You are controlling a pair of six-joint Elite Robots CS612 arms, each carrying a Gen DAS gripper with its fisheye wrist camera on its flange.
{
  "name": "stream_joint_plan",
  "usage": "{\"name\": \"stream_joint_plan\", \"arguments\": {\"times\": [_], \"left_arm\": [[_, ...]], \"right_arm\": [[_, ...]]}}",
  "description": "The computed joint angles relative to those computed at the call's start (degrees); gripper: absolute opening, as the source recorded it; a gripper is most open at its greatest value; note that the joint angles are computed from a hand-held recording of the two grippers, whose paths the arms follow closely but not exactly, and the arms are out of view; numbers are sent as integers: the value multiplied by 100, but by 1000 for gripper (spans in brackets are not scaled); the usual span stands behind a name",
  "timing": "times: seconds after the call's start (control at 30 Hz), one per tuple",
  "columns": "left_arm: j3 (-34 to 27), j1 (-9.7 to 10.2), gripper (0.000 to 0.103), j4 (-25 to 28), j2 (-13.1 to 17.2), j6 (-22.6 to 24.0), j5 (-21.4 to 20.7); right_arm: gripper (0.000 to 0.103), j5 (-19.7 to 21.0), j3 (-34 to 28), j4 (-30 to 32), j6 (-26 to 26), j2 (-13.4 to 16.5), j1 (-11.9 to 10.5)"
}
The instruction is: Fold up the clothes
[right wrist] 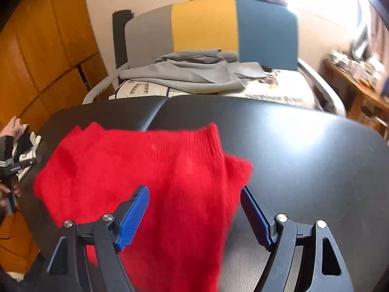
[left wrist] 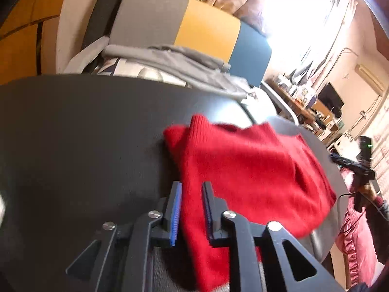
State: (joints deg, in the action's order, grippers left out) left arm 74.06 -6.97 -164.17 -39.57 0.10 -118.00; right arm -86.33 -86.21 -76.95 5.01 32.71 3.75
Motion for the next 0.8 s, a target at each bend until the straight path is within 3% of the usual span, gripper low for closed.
{"name": "stream_joint_plan", "arguments": {"times": [0.17,0.27,0.3,0.33,0.37,0.53,0.8], "left_arm": [[-547,-14,21,374,274,117,-54],[-789,-48,24,738,375,347,-76],[-815,-66,26,859,380,457,-64],[-842,-83,28,979,387,566,-51],[-850,-97,30,1050,387,649,-70],[-798,-119,39,1131,352,913,-400],[-984,-100,41,1128,443,714,-246]], "right_arm": [[69,-200,816,61,164,-311,-17],[62,-147,1000,157,245,-360,-38],[45,-75,1003,197,264,-349,-52],[22,-64,1006,221,267,-346,-52],[17,-117,1019,239,259,-351,-42],[12,-299,1036,324,148,-374,5],[11,-461,1118,345,-90,-446,47]]}}
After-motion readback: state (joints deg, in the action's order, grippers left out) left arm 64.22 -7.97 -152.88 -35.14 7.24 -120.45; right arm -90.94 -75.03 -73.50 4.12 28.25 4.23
